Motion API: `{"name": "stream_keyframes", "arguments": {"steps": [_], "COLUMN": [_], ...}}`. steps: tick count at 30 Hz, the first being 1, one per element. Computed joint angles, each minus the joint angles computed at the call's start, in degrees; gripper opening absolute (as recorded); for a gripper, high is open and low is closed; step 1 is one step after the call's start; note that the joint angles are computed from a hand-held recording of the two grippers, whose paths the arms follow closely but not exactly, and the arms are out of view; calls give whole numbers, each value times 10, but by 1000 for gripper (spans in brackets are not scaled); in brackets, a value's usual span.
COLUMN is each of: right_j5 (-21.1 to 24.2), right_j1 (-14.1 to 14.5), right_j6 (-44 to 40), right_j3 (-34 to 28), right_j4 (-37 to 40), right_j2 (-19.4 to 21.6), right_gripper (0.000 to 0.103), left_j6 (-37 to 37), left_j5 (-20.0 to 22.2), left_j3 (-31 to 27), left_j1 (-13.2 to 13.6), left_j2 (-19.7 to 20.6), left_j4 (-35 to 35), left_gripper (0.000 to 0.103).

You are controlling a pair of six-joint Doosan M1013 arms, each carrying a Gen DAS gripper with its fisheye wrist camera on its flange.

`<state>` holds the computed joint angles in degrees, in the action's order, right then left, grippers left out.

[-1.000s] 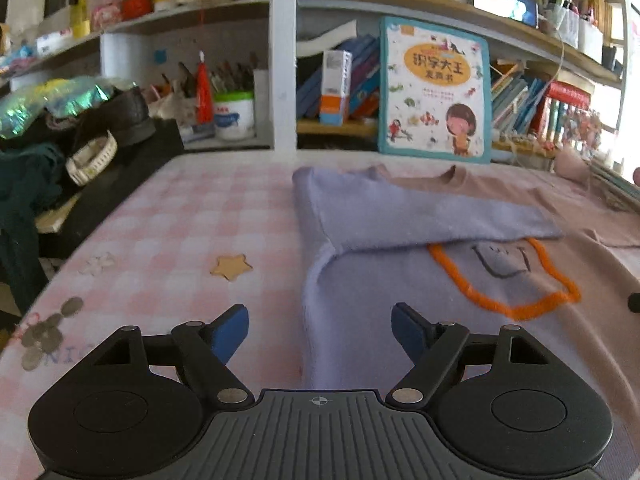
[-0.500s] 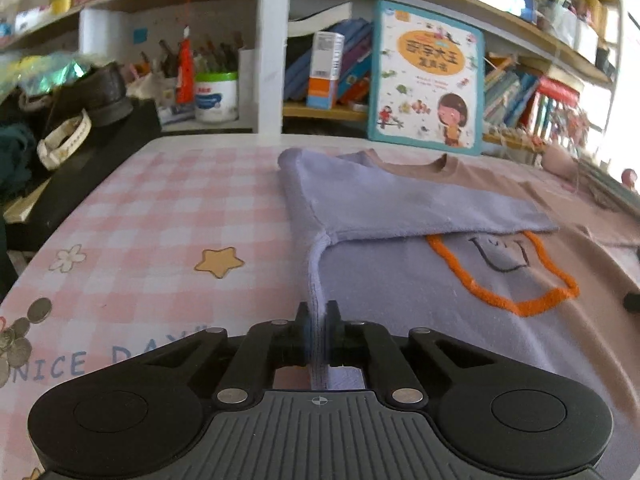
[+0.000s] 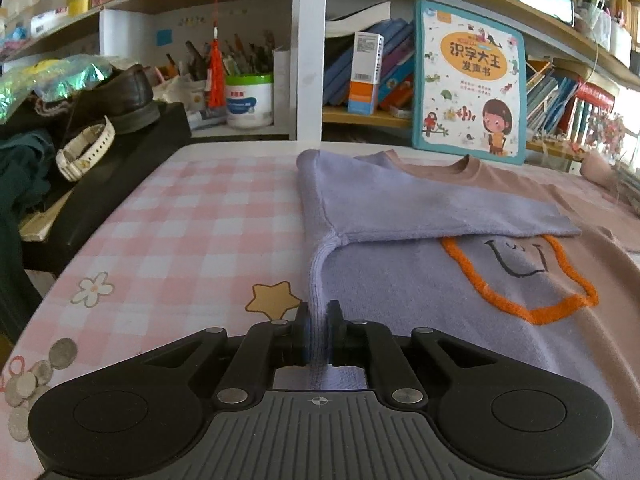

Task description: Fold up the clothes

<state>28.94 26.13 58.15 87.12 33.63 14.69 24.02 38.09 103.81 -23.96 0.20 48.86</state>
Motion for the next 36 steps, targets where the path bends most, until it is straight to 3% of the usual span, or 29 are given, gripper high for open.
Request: {"name": "stream_keyframes", "arguments": {"steps": [1, 2, 3, 5, 7, 9, 12, 18, 20, 24, 36], "right_j5": [-4, -9, -20, -38, -59, -76, -66, -15, -3, 22, 58], "right_j1": [0, -1, -3, -13, -23, -32, -48, -75, -85, -102, -104], "right_j6": [6, 12, 7, -6, 41, 136, 303, 475, 495, 518, 567], "right_j3": [1, 3, 8, 17, 20, 17, 0, -35, -43, -58, -99], "right_j4": [-6, -13, -6, 16, -18, -112, -282, -449, -447, -425, -419], "right_j2": [-2, -3, -7, -16, -22, -25, -18, 4, 9, 19, 49], "right_gripper": [23, 40, 49, 51, 53, 53, 53, 53, 53, 52, 44], "left_j6": [-10, -19, -28, -62, -81, -92, -85, -41, -4, 46, 72], "left_j5": [9, 19, 28, 31, 20, 5, -18, -67, -83, -60, -51], "left_j3": [0, -1, -1, 6, 15, 22, 24, 27, 27, 23, 21], "left_j1": [-5, -9, -14, -27, -38, -47, -56, -60, -60, -64, -57], "left_j2": [0, -1, -1, -9, -17, -24, -28, -27, -25, -18, -21], "left_j4": [11, 22, 33, 73, 102, 119, 113, 62, 31, -3, -47], "left_gripper": [16, 18, 24, 38, 58, 61, 66, 81, 81, 81, 91]}}
